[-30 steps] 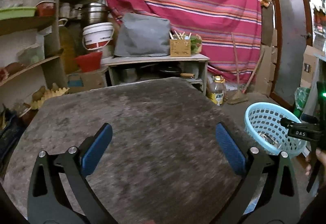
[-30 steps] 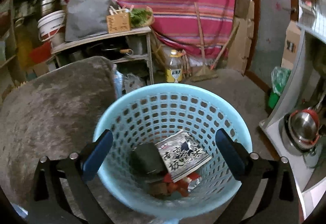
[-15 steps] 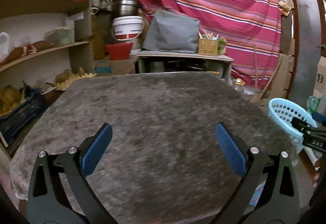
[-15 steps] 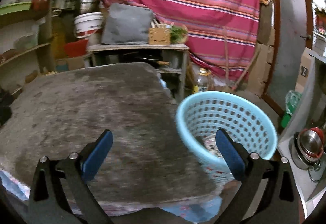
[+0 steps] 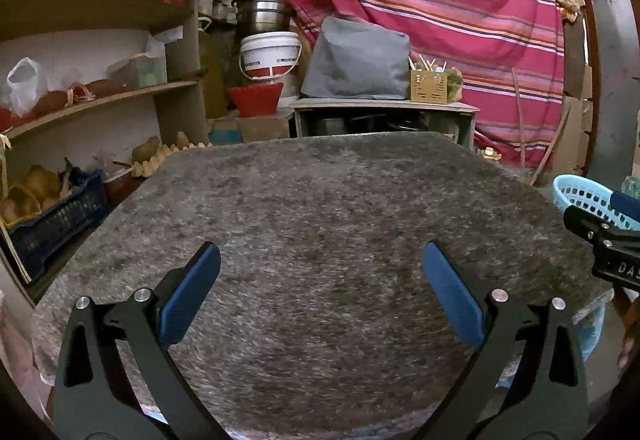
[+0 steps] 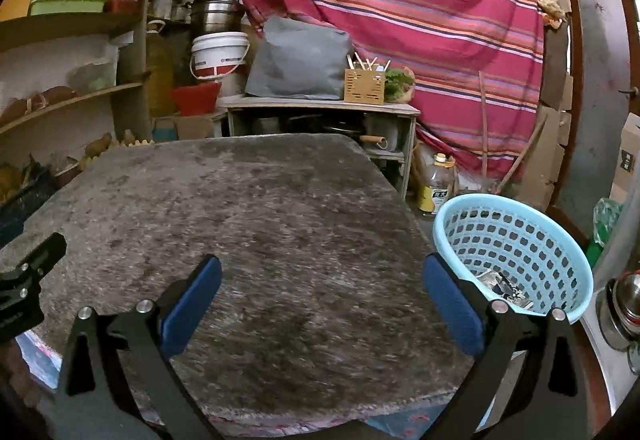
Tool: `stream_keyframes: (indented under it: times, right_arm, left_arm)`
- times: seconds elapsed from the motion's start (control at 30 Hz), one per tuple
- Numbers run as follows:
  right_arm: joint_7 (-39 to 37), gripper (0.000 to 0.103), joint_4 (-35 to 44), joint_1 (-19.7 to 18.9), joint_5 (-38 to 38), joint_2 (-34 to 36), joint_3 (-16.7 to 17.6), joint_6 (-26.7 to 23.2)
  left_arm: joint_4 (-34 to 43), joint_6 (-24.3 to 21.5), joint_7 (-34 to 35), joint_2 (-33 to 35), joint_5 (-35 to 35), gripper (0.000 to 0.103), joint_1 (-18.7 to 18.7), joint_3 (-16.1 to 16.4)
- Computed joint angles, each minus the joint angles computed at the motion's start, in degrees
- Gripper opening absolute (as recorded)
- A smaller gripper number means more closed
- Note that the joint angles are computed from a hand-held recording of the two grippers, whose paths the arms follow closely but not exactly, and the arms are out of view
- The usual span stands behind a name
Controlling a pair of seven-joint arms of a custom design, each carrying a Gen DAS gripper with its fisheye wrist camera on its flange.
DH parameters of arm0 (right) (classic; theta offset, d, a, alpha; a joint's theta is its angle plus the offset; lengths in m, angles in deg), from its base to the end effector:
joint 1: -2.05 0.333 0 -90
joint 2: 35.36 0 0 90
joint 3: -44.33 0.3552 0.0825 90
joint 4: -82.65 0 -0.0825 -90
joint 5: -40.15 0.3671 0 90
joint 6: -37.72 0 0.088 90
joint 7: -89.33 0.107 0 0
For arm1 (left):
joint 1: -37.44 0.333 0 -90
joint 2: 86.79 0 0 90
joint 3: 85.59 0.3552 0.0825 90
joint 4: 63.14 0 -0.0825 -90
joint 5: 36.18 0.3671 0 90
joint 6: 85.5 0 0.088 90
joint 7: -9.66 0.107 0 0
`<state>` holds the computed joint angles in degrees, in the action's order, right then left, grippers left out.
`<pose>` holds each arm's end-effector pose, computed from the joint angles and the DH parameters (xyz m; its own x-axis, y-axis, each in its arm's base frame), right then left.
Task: Collect trash
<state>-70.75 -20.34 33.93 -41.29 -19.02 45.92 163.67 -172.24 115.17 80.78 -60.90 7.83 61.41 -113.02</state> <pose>0.5655 0.3302 0.4723 -0.4527 -0.8917 0.0035 -0.3571 0.1777 -0.9170 0.6511 -0.0688 0.4714 -0.3978 -0.9153 -0.0633 -0.3306 0.2074 -0.9207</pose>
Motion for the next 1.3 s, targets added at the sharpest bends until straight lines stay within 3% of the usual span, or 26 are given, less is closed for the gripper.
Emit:
stream_keyframes:
  times: [0.17, 0.3, 0.53, 0.77, 0.87, 1.3]
  right_arm:
    - [0.05, 0.098, 0.36, 0.24, -0.62, 0.44, -0.17, -0.44]
    - [0.00, 0.098, 0.56, 0.86, -1.50, 0.56, -0.22, -2.07]
    - [-0.19, 0.098, 1.12, 1.49, -2.90, 0.88, -0.05, -3.44]
    - [-0.31, 0.098, 1.68, 1.58, -3.61, 1.26, -0.07, -3.21]
    - [-0.59, 0.098, 1.94, 1.65, -3.78, 1.47, -0.15, -3.19]
    - [-0.80, 0.098, 2.31, 1.84, -3.96, 1.75, -0.38, -2.87]
  left_arm:
    - [0.08, 1.96, 0.53, -0.07, -1.84, 0.098, -2.25, 2.77]
    - [0.86, 1.79, -1.97, 0.45, 0.00, 0.098, -1.08, 1.84]
    - [0.14, 4.74, -1.90, -0.59, -1.24, 0.098, -4.32, 6.11]
    - [0.71, 5.01, -3.28, -0.66, -0.48, 0.098, -6.05, 8.38]
    - [1.39, 4.12, -4.75, -0.24, 1.09, 0.098, -4.93, 7.23]
    - [1.22, 5.16, -4.25, -0.42, -0.29, 0.098, -6.24, 9.11]
